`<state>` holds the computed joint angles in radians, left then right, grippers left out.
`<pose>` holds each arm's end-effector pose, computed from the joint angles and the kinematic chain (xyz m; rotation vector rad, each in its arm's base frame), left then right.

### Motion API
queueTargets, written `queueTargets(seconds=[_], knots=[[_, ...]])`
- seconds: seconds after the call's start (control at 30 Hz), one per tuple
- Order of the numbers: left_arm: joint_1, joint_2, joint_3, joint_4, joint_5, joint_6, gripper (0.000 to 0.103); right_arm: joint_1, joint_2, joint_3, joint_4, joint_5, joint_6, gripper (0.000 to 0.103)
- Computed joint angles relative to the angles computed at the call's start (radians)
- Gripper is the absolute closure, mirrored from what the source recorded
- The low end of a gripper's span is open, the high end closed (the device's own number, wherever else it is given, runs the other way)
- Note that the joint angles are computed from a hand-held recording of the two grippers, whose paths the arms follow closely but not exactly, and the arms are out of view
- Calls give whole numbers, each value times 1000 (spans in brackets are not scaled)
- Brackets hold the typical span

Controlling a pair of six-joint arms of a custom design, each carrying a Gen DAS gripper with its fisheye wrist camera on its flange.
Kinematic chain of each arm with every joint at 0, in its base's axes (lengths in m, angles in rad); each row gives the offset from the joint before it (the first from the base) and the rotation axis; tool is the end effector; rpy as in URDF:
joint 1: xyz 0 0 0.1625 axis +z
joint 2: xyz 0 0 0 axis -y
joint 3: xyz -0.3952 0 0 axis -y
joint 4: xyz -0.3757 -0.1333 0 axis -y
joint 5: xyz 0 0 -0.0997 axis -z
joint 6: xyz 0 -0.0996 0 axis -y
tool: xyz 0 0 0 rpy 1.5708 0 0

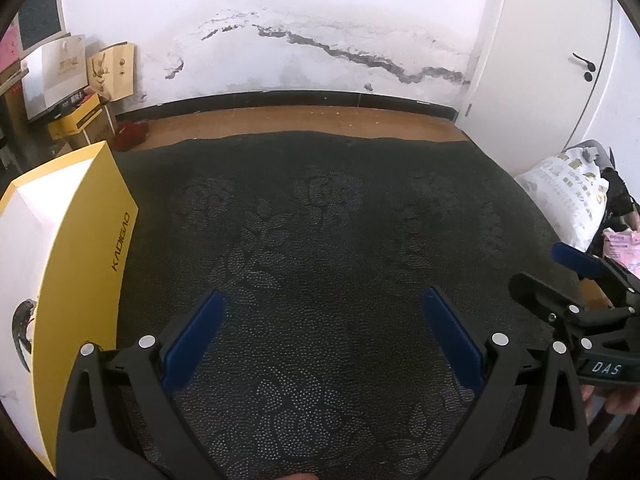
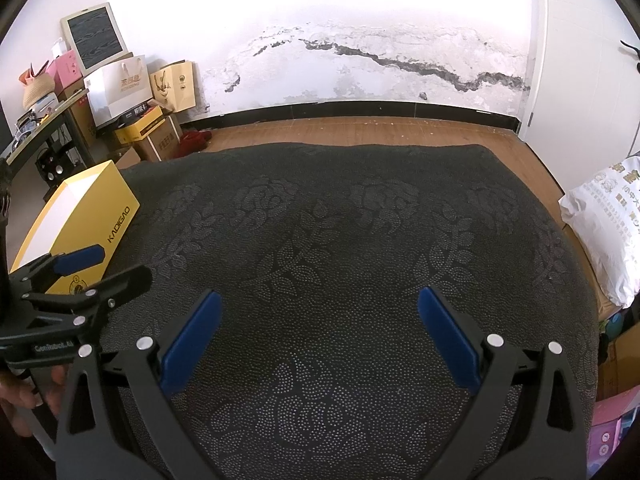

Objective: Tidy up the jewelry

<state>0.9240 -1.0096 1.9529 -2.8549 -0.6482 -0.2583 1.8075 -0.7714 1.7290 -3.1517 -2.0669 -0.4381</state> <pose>-0.1587 -0.5631 0.1696 0.2521 2.3050 -0.8597 0.2316 -0.5939 0.1178 0.6342 -2.4229 0.7365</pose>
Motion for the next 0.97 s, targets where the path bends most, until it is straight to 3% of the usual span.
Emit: queueTargets(seconds=[0.17,0.27,0.6,0.7,0.97], knots=[[-4,-16,9,48,39,-124,6,-4,1,0,0,5,-6,8],[16,-38,11,54,-57,-135,6,-7,2,-5,2,9,-13,8],[8,-27,14,40,-25,-86,6,-11,2,-11,9,15,-20,8],[2,-22,23,-19,6,-80,6,-12,2,-12,10,18,-21,8],[1,-18,15,20,21,-79,6,-16,2,-16,16,22,-25,8]])
